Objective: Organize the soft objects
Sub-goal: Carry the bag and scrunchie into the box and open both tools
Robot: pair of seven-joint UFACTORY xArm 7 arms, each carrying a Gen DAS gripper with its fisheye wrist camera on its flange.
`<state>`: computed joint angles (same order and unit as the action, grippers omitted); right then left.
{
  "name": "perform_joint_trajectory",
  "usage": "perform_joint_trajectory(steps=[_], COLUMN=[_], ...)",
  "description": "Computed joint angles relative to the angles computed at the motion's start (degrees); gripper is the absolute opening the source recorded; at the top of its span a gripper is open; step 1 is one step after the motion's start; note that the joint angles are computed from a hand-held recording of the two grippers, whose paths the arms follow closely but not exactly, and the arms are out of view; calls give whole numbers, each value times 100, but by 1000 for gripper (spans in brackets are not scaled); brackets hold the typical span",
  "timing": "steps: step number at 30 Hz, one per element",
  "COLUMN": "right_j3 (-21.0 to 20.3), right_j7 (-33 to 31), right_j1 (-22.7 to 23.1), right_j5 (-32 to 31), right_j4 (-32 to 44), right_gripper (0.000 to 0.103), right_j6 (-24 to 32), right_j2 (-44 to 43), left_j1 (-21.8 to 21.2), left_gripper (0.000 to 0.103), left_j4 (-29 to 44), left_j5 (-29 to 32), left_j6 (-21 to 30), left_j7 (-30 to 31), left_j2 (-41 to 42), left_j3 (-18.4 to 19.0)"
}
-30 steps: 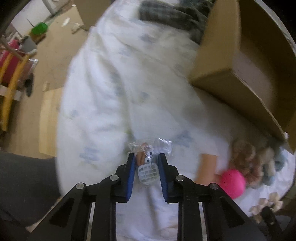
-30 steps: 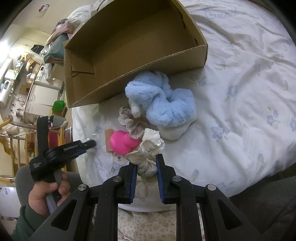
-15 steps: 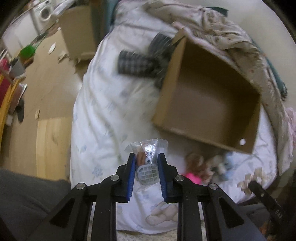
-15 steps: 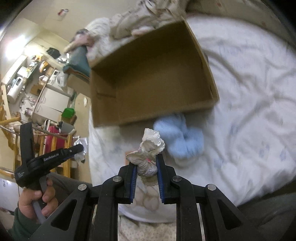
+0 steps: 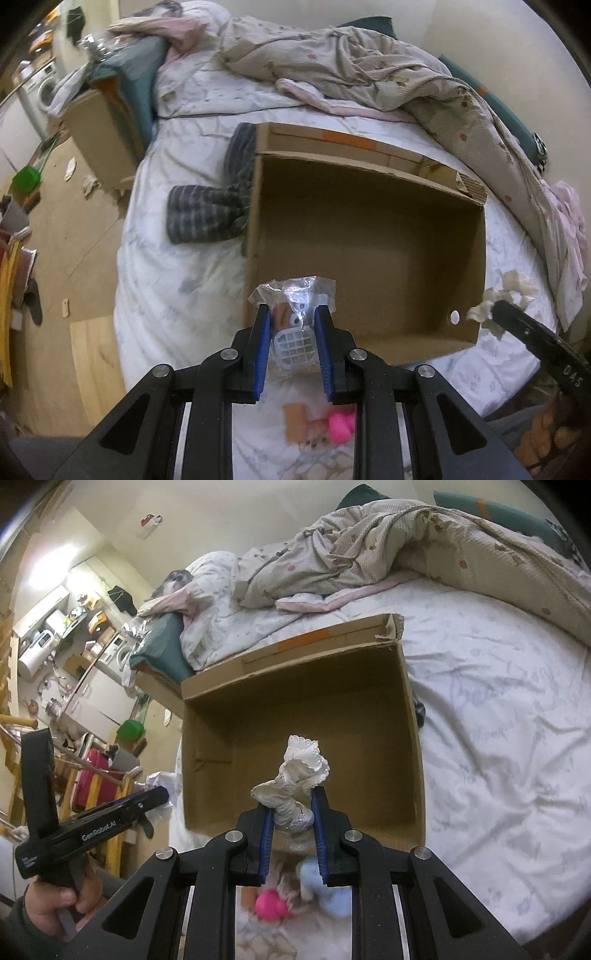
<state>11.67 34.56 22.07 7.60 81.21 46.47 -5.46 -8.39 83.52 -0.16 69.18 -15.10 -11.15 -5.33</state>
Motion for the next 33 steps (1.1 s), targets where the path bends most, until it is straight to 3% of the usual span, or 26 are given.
perform_joint_trajectory(steps=[7, 18, 33], right_j3=[-8, -8, -31], right_j7=[-93, -185, -216], right_j1=[20, 95, 190], right_j5=[-23, 134, 109], right_j4=[-140, -2, 403], right_gripper=[21, 21, 22], right_j6=[-194, 177, 681], right_j2=[299, 769, 1251], left_j1=[-66, -140, -139], left_gripper=[21, 21, 22], left_j4=[-230, -648, -690], left_j5=[130, 162, 80], left_j6=[-448, -710, -668], left_j7=[175, 228, 309], left_j2=[240, 362, 442], left_j3=[-40, -52, -23])
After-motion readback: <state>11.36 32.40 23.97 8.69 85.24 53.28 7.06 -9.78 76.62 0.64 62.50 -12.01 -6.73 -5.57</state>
